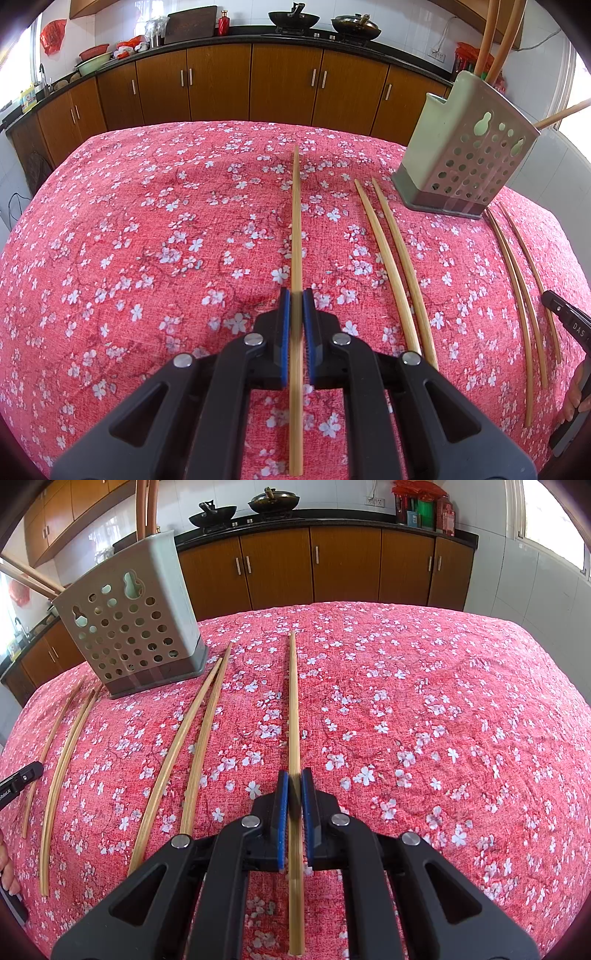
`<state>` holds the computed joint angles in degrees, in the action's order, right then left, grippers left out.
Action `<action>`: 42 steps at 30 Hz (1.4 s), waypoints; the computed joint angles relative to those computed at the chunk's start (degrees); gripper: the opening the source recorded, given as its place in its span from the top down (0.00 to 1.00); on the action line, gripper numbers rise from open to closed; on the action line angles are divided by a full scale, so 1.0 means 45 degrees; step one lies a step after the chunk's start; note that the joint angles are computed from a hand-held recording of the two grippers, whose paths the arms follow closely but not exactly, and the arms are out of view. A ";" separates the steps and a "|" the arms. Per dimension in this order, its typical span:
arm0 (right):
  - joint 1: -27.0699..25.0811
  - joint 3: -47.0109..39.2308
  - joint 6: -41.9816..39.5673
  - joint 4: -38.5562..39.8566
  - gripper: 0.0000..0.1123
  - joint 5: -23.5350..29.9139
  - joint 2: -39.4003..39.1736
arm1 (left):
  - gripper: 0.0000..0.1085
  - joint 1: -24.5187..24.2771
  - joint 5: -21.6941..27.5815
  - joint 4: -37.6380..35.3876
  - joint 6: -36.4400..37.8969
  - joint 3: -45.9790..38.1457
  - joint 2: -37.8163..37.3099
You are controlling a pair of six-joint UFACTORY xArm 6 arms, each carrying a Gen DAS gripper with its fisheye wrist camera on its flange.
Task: Organize utensils
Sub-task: 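Close the right tool on one chopstick while the left tool grasps another, then lift both held chopsticks and lower them upright into the grey holder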
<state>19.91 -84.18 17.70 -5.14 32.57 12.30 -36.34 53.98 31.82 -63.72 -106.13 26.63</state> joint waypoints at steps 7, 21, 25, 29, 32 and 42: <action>0.0002 0.0000 0.0004 0.0002 0.92 -0.0003 0.0001 | 0.90 -0.0024 0.0033 -0.0010 -0.0017 -0.0078 0.0044; -0.0003 0.0001 -0.0007 0.0018 0.92 -0.0003 0.0003 | 0.90 -0.0010 -0.0016 -0.0015 -0.0026 0.0011 -0.0009; -0.0003 0.0001 -0.0007 0.0018 0.92 -0.0003 0.0003 | 0.90 -0.0020 -0.0014 -0.0021 -0.0035 -0.0022 0.0014; -0.0003 -0.0005 -0.0003 0.0019 0.92 0.0004 0.0005 | 0.90 -0.0002 -0.0048 -0.0025 -0.0038 0.0044 -0.0030; -0.0003 -0.0005 -0.0003 0.0019 0.92 0.0004 0.0005 | 0.90 -0.0010 -0.0044 -0.0032 -0.0058 0.0027 -0.0023; 0.0020 0.0211 0.0062 -0.0170 0.92 0.0016 -0.0184 | 0.90 -0.0309 0.0735 0.0157 0.0522 -0.0294 0.0090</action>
